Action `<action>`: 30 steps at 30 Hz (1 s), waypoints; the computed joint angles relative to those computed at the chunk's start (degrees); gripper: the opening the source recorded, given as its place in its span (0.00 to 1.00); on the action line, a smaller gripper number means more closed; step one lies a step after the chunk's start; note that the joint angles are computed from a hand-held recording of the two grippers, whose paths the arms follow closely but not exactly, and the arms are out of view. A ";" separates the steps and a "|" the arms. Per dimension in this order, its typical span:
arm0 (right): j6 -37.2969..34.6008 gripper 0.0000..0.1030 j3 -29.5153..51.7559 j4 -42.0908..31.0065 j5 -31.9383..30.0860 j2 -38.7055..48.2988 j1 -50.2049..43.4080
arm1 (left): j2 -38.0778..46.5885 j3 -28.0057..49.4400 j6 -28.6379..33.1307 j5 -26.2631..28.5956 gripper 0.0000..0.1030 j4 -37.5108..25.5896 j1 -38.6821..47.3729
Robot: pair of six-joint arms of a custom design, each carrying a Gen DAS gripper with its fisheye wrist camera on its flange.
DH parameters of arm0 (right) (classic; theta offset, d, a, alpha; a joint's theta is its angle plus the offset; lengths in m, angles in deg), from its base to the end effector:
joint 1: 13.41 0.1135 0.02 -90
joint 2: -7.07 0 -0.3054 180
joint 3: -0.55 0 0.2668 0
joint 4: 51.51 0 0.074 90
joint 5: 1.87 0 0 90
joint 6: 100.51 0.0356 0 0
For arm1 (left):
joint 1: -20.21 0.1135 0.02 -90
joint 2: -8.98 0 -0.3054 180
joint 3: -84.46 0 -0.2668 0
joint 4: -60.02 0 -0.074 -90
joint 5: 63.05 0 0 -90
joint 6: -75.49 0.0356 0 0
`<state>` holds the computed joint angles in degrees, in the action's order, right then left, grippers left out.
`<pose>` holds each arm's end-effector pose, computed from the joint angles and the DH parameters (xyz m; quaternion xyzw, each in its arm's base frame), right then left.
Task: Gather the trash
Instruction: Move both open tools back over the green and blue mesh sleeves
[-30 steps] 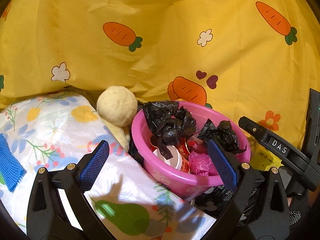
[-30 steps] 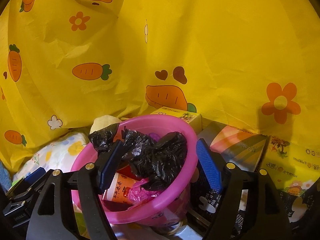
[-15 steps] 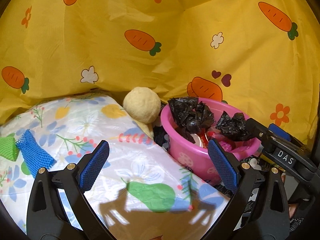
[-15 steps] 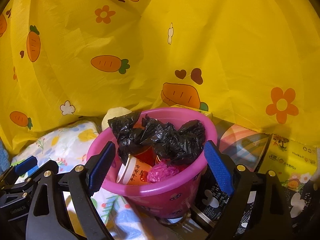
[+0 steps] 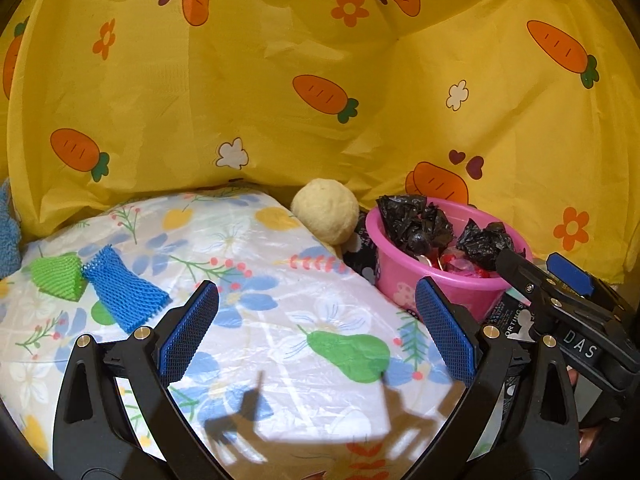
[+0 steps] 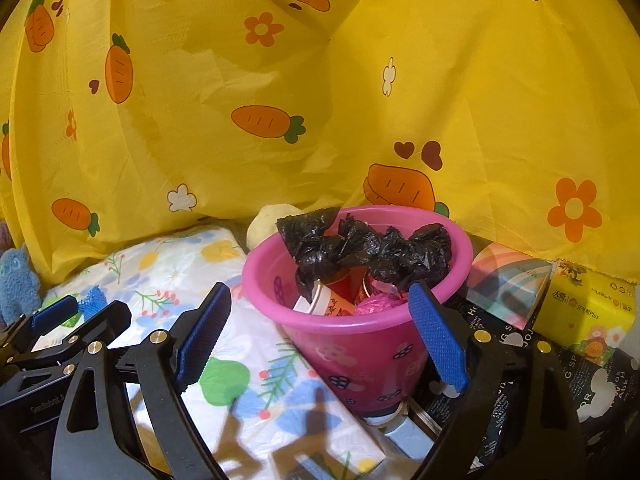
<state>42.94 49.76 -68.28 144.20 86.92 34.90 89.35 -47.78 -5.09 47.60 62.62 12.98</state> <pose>0.1945 0.1740 0.2090 0.2074 0.8139 -0.0276 0.5420 0.2827 -0.0485 0.2171 0.2120 0.8301 -0.1458 0.4947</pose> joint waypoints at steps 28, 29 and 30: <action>-4.51 0.85 15.10 4.19 -2.52 16.56 8.74 | -1.22 -0.57 6.46 10.07 0.94 -2.48 26.70; -5.03 0.85 15.68 4.71 -3.38 17.12 8.55 | -0.61 -0.16 6.62 10.11 0.94 -2.31 27.53; -5.81 0.85 16.55 5.11 -4.10 17.93 8.36 | -0.04 0.33 6.80 10.24 0.94 -2.25 28.34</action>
<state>37.13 66.31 -63.17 140.10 104.85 43.26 89.31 -47.44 1.72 57.84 60.37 41.31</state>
